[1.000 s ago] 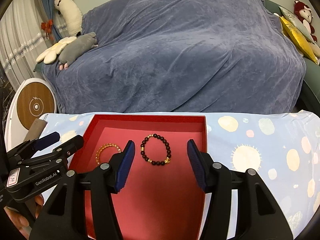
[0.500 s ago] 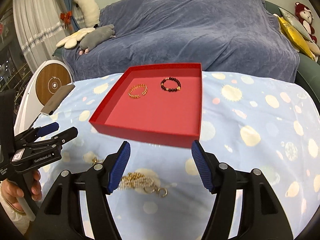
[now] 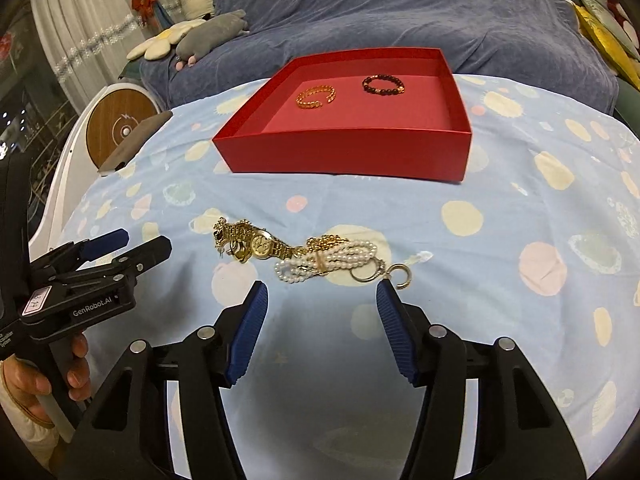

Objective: Organize jewelry
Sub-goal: 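Withdraw both tools from the box back to the remaining jewelry, then grasp the pearl strand with right tool while left tool grasps small gold charm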

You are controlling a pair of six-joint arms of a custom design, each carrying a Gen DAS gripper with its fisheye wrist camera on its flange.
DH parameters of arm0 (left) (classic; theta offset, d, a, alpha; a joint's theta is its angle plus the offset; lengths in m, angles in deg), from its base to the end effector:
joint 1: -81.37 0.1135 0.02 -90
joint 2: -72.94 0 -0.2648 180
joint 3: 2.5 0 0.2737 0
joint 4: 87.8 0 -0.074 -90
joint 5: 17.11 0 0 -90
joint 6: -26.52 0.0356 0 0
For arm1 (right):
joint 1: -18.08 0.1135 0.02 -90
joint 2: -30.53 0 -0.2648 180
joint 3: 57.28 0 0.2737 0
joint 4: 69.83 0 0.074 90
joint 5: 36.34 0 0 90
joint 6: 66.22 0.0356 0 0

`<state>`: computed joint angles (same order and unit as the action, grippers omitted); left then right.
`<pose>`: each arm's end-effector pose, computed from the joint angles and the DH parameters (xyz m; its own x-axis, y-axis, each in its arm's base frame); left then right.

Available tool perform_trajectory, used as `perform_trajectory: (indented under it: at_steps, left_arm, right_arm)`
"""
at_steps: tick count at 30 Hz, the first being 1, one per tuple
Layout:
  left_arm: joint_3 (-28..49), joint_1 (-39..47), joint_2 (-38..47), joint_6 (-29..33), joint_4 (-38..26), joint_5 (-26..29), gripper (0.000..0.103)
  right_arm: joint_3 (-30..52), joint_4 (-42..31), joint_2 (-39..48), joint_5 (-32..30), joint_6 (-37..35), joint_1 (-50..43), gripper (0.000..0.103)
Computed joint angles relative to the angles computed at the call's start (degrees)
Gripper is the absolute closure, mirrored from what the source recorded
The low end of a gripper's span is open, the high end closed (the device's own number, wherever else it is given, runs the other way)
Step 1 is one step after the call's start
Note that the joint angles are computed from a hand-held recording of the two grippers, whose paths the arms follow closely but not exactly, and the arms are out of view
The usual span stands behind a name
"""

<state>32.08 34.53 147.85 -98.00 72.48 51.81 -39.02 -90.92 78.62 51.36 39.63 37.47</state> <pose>0.1552 -0.1468 0.0991 -0.8044 0.0848 -0.5879 0.1237 0.9920 -0.0261 0.1407 0.0510 0.0894 -0.8015 0.0072 -0.5979 -0.1421 0.9690 0.2021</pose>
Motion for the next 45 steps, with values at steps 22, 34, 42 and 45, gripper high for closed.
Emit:
perform_trajectory:
  at_steps: [22, 34, 42, 45]
  left_arm:
    - [-0.1, 3.5, -0.6, 0.5, 1.1, 3.9, 0.025]
    - [0.6, 1.7, 1.0, 0.3, 2.9, 5.7, 0.025]
    - [3.4, -2.3, 6.1, 0.0, 5.3, 7.8, 0.024]
    - [4.3, -3.2, 7.7, -0.3, 6.0, 7.9, 0.025]
  right_arm:
    - [5.3, 19.1, 26.3, 4.2, 4.9, 3.5, 0.053]
    - [3.2, 15.8, 21.2, 3.6, 0.3, -0.6, 0.082]
    - [1.6, 9.0, 10.9, 2.5, -1.0, -2.1, 0.084]
    - [1.2, 6.0, 6.4, 2.1, -1.7, -3.2, 0.084]
